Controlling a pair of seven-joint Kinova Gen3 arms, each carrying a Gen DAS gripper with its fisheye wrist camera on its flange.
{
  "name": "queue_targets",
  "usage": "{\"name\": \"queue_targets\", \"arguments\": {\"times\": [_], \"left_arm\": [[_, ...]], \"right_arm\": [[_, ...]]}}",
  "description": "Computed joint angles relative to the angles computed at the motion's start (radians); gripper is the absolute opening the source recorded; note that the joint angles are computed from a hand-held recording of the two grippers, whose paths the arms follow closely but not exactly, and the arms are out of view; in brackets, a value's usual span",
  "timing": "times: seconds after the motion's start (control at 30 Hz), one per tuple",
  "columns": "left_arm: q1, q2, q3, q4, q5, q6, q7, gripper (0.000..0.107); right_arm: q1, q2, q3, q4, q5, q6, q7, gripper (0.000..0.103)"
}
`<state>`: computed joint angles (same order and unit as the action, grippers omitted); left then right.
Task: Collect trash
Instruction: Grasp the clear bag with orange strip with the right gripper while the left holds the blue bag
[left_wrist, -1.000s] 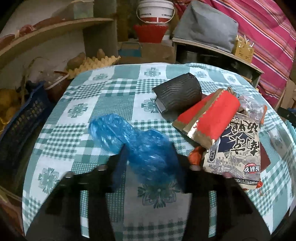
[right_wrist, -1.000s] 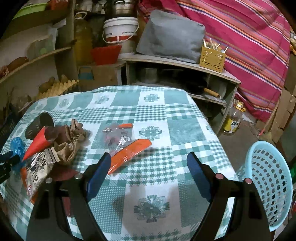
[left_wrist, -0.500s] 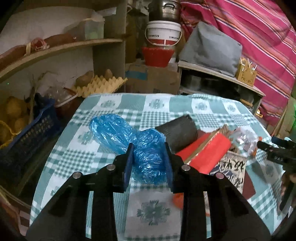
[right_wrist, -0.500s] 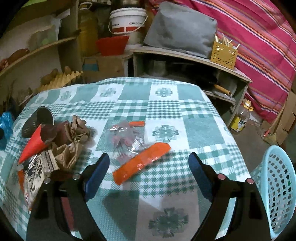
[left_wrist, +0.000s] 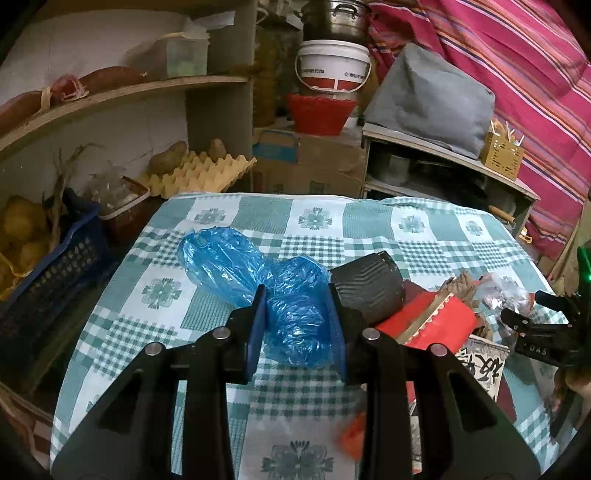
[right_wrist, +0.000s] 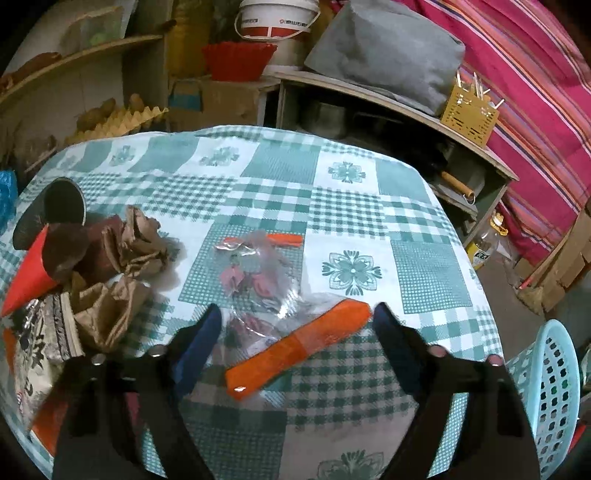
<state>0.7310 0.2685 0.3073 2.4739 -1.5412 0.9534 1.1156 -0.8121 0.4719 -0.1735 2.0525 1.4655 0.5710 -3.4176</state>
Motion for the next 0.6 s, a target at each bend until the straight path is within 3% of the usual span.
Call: {"name": "queue_targets", "arguments": {"times": [0.03, 0.07, 0.13, 0.23, 0.43, 0.53, 0.6], "left_arm": [[-0.001, 0.001, 0.0, -0.003, -0.004, -0.001, -0.002, 0.03], [0.0, 0.003, 0.0, -0.005, -0.004, 0.0, -0.004, 0.03], [0.006, 0.009, 0.002, -0.015, 0.001, 0.007, -0.013, 0.03], [0.021, 0.017, 0.005, -0.025, 0.01, 0.022, -0.021, 0.03], [0.043, 0.023, 0.005, -0.026, 0.021, 0.035, -0.007, 0.03], [0.044, 0.023, 0.002, -0.028, 0.026, 0.037, -0.012, 0.03], [0.043, 0.019, 0.001, -0.03, 0.025, 0.034, -0.009, 0.03]], "right_arm": [[0.013, -0.003, -0.002, 0.001, -0.002, -0.022, 0.007, 0.061], [0.023, -0.007, -0.001, 0.004, 0.0, -0.045, 0.008, 0.046], [0.042, -0.009, -0.002, 0.004, -0.017, -0.082, 0.036, 0.033], [0.045, -0.016, 0.008, 0.018, 0.011, -0.111, 0.017, 0.023], [0.101, -0.051, -0.027, 0.062, 0.097, -0.153, -0.061, 0.021], [0.133, -0.07, -0.056, 0.084, 0.152, -0.151, -0.114, 0.012], [0.157, -0.082, -0.083, 0.103, 0.205, -0.133, -0.173, 0.012]]}}
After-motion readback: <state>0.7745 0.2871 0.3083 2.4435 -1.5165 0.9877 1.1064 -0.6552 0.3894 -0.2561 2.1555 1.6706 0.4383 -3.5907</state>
